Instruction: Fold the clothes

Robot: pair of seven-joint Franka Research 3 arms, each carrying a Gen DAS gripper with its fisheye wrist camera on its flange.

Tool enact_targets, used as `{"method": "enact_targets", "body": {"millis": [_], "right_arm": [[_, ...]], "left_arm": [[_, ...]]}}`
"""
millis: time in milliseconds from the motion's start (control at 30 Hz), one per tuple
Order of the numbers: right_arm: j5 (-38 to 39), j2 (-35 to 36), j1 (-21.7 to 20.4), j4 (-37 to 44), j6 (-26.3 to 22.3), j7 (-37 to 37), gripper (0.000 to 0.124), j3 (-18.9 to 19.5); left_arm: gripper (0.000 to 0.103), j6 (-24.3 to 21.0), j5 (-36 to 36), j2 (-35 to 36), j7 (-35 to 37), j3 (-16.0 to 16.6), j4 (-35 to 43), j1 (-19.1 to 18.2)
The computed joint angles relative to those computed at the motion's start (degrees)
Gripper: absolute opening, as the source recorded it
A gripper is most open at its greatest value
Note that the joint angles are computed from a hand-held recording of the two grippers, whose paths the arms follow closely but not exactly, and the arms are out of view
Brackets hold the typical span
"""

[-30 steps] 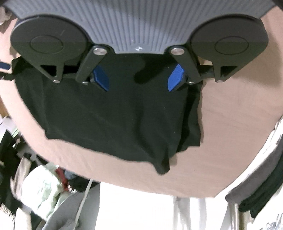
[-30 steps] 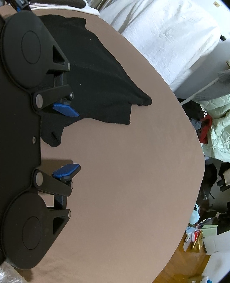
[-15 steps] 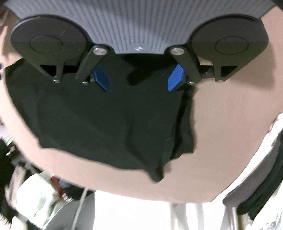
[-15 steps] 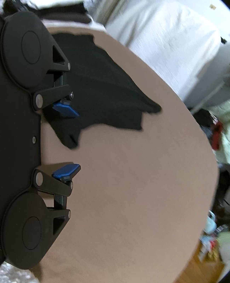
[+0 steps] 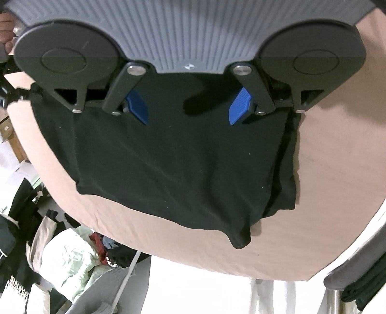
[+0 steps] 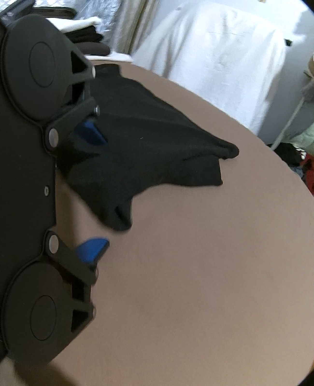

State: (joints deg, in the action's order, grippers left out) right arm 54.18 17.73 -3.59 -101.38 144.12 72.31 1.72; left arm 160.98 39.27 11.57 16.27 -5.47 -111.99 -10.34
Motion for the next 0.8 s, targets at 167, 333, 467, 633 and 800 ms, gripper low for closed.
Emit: {"method": "enact_targets", "body": {"millis": [167,333,467,633,800], "right_arm": [[2.94,0.72,1.78,-0.45,10.57,-15.25,0.018,4.0],[14.87,-3.46,1.03,-3.86,12.61,-26.46,0.015,4.09],[7.16,-0.47,2.5,-2.23,8.15,-12.03,0.015,0.94],[8.98,-2.77,2.93,-3.62,13.2,-20.32,0.015,2.83],[8.65,-2.23,4.32,1.51,15.79,-35.97,0.016,5.5]], "left_arm": [[0.073,-0.87,-4.42,0.62,1.79,-0.47,-0.35,1.49],[0.073,-1.34,-19.01,-0.93,12.22,-3.82,-3.03,4.94],[0.073,-4.85,-20.99,-0.18,15.62,-3.51,-1.06,4.08],[0.073,-3.07,-27.33,-5.59,18.31,-3.5,-5.75,5.51],[0.073,-1.69,-37.22,-10.86,28.91,-2.55,-10.24,8.11]]}}
